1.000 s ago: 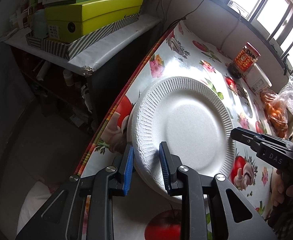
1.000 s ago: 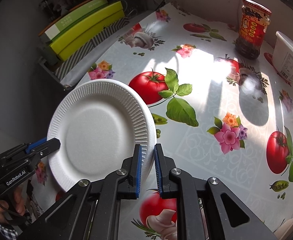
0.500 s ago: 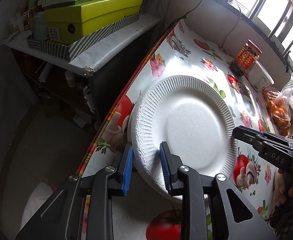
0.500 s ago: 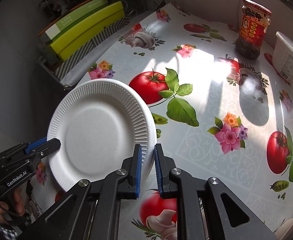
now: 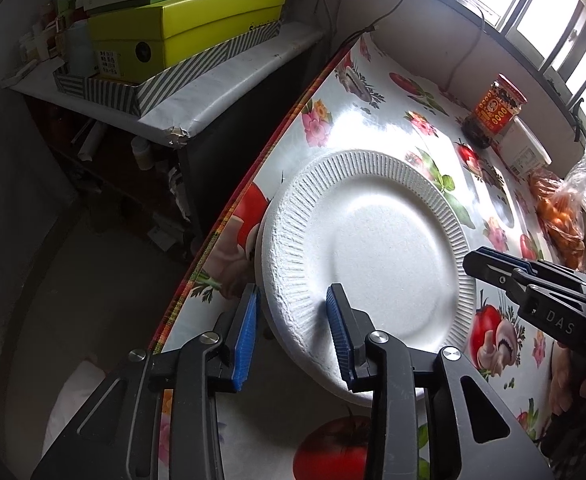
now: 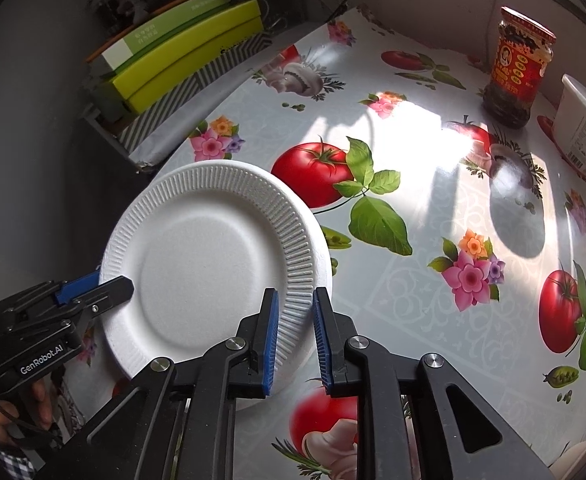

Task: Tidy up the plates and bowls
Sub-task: 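Lower the plates onto the plates below and open both grippers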

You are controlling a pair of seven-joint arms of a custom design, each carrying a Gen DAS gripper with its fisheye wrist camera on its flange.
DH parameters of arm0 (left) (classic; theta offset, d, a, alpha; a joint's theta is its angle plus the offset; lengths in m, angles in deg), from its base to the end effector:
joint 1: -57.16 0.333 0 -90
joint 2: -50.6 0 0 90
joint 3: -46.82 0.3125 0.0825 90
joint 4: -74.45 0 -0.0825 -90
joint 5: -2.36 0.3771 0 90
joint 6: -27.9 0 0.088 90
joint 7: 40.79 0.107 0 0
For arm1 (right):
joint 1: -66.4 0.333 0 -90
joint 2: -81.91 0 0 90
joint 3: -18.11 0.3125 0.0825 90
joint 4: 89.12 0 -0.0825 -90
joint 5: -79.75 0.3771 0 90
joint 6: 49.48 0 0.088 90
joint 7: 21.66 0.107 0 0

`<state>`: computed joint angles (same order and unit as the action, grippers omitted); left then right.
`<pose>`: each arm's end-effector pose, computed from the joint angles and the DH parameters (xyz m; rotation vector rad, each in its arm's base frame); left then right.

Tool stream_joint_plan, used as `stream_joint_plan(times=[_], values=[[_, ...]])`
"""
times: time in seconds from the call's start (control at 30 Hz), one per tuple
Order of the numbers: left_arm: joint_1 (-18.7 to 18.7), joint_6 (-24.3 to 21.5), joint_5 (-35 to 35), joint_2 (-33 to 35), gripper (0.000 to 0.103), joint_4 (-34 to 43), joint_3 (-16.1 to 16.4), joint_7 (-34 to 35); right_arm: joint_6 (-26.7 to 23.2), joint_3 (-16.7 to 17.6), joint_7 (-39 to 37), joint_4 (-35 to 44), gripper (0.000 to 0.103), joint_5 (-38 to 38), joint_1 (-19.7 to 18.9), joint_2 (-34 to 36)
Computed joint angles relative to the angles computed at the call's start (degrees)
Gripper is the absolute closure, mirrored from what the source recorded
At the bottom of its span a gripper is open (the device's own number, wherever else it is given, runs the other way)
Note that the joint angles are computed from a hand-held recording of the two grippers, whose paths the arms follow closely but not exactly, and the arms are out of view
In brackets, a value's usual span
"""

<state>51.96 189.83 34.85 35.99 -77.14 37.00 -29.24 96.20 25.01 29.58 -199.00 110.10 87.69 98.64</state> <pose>0.4163 -0.1389 0.3687 -2.4458 1.2923 -0.5865 0.5674 0.2916 0.3772 -2.4196 1.0309 0.0127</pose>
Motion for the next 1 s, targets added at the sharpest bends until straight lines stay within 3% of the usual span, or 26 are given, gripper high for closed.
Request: stream_joint_plan(times=[0.63,0.7,1.0], values=[[-0.61,-4.34,2.58,-2.24,0.059,0.68,-1.76,-2.53,3.51,0.75,-2.81,-4.81,0.066,4.81,-0.75,-3.85],[-0.74,-4.89,3.41,-2.75,0.055,0.80,-2.21,-3.21,4.22,0.82,-3.63,-5.85,0.065,5.71,-0.81,-4.76],[-2.34,-6.07,6.34,-3.73,0.055,2.11,-3.66,-5.32,6.83,0.78,-7.49,-10.73,0.062,11.39,-1.34,-9.36]])
